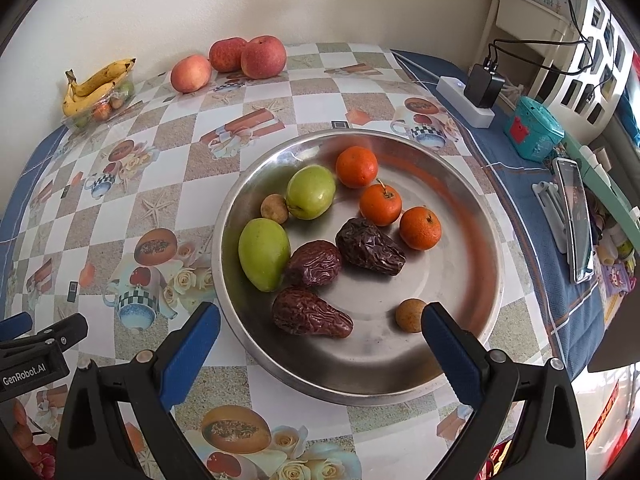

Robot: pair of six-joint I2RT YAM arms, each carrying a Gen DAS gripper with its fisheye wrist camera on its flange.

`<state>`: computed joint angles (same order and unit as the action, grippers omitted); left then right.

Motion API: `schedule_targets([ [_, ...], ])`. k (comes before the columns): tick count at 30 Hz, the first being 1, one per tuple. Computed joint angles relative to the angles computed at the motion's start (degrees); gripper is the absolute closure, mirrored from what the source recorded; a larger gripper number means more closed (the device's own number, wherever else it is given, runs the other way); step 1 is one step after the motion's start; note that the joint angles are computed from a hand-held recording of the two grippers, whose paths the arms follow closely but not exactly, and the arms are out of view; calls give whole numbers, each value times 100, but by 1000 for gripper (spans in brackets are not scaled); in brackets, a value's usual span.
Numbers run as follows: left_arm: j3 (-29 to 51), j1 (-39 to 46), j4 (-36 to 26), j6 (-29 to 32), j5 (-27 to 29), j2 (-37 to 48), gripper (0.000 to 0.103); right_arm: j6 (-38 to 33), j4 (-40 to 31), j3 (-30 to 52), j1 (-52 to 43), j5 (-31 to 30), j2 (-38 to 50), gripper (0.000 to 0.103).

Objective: Organize fruits

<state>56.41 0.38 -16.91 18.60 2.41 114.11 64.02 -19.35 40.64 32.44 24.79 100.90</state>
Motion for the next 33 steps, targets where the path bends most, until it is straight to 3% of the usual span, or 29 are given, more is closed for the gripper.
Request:
schedule_targets([
  [33, 29, 71, 44, 52, -16, 121, 0, -87, 35, 82, -39, -125, 169, 2],
])
